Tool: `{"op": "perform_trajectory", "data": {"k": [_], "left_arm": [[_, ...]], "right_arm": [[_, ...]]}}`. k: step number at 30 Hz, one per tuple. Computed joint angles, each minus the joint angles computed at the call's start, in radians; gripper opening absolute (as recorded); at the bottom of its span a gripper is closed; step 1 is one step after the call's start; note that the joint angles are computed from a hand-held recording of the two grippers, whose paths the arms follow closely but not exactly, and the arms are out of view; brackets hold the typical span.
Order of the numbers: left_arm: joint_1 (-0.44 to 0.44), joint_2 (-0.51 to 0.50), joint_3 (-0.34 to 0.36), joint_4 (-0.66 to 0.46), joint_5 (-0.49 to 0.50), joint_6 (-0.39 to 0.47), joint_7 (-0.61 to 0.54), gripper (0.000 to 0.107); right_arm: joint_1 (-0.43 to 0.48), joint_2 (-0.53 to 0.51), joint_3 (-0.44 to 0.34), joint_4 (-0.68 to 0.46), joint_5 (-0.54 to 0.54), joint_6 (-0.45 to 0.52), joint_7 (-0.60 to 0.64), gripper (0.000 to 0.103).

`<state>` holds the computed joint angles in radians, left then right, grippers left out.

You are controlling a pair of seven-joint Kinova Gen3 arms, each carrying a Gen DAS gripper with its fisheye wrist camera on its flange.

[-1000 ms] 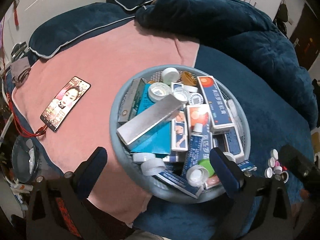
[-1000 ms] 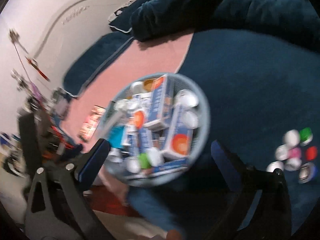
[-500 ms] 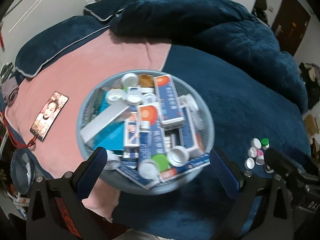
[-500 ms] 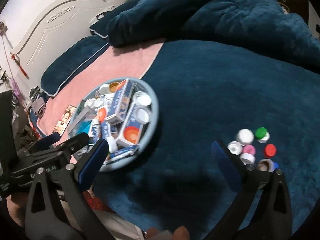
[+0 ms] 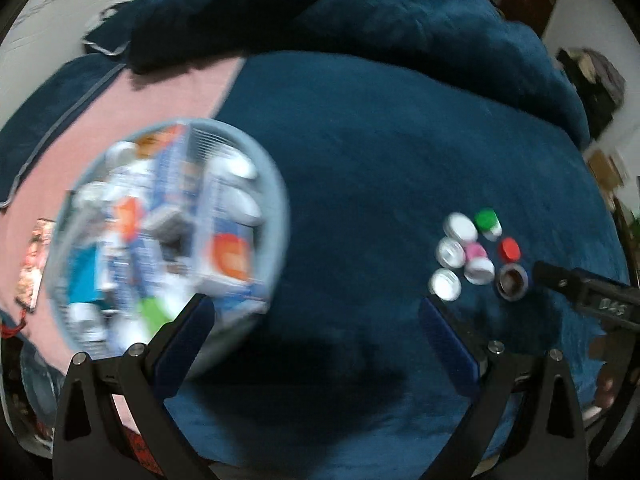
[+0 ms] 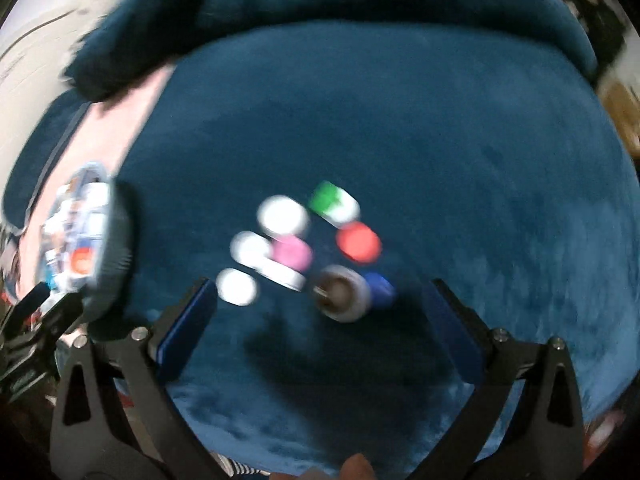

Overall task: Organize objects
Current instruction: 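Move both open tools back over the cap cluster, then grasp the white cap lying on the brown cap with the right tool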

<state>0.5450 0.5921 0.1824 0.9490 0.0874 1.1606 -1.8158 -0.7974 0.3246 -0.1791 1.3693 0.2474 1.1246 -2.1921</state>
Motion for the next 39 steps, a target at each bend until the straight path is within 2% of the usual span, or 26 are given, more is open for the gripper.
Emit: {"op": "perform_trajectory", "data": {"k": [3,5,10,18,25,29,32,39], "left_arm": [[0.072,0.010,-0.011,0.042,-0.061,-0.027,-0.005,0.102],[0.088,0.033,0.000,0.035,-0.067,-0.005,-0.013,0.102],[0.132,0.052,-0.001,0.055,-0.094,-0.021,-0.015,0.102],[0.142,0.116,-0.005,0.027,-0.087,0.023,-0.002,0.102],[0.106,0.138,0.006,0.022,-0.023,0.019,0.030,0.103],[0.142,0.118,-0.019,0.061,-0.058,-0.028,0.080,0.103],[0.149,0.105,-0.012,0.093,-0.081,-0.066,0.070,0.103],[0.146,0.099,-0.004,0.102,-0.083,-0.073,0.067,0.103]], "right_arm": [[0.011,0.020,0.014,0.040,0.007,0.032,-0.010,0.103],[0.011,0.031,0.018,0.061,0.017,0.049,-0.017,0.103],[0.033,0.047,0.012,0.074,-0.001,0.070,0.023,0.103],[0.005,0.059,0.026,0.095,0.041,0.068,-0.010,0.103],[-0.010,0.050,0.026,0.123,0.091,0.042,-0.061,0.103],[-0.031,0.033,0.026,0.150,0.133,0.030,-0.099,0.103],[-0.035,0.014,0.021,0.175,0.157,0.013,-0.111,0.103],[-0.006,-0.001,0.006,0.164,0.139,0.034,-0.057,0.103]]}}
